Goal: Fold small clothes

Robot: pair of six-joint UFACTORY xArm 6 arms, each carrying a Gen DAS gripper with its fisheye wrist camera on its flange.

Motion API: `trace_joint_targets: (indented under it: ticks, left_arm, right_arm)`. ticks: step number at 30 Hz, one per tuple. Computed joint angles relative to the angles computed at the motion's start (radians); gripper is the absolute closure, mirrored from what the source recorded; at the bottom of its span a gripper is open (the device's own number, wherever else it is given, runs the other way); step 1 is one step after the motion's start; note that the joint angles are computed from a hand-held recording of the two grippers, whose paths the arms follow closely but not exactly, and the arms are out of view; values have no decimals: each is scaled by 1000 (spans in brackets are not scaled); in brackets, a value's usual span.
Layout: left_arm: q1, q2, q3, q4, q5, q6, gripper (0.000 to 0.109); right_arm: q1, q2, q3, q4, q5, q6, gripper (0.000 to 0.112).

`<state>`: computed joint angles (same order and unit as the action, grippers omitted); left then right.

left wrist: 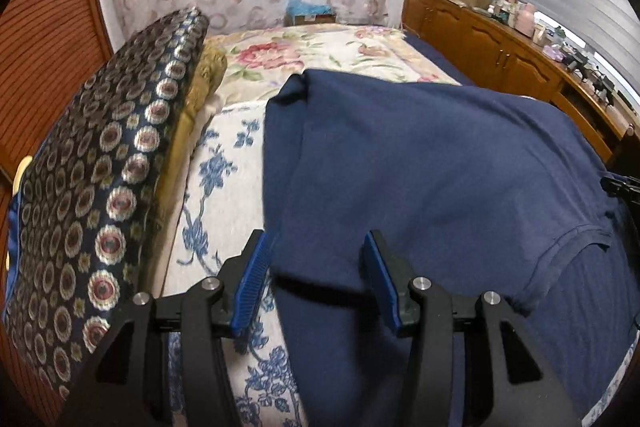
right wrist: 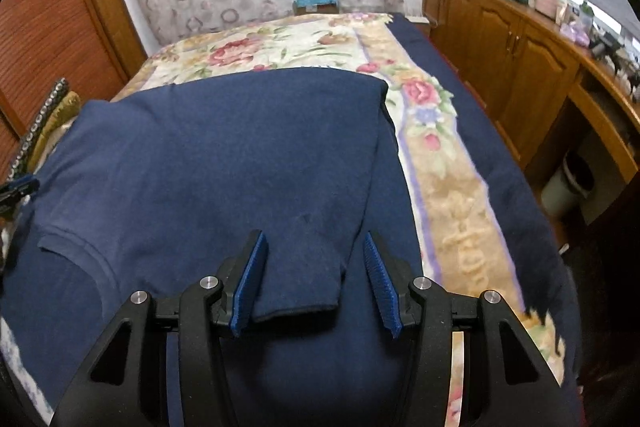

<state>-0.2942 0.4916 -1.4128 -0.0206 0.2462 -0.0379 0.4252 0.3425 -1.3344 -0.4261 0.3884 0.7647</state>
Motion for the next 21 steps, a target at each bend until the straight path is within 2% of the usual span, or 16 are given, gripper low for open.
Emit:
trace_joint_targets:
  ticks: [5, 9, 12, 16, 21]
  left_arm:
    - [-3, 3, 13, 8, 5, -16, 60]
    - [-8, 1, 15, -33, -4, 18, 60]
    - [-15, -13, 37, -63, -43, 60, 60]
    - [-28, -20, 38, -179, -53, 172, 60]
    - [-34, -20, 34, -205, -64, 208, 60]
  right_arm:
    - [13, 16, -23, -115, 32, 68, 60]
    - [12, 16, -18, -94, 19, 61, 60]
    - [11, 16, -19, -95, 20, 59, 60]
    - [9, 14, -15, -96, 17, 59, 60]
    - [8, 13, -13, -97, 16, 59, 60]
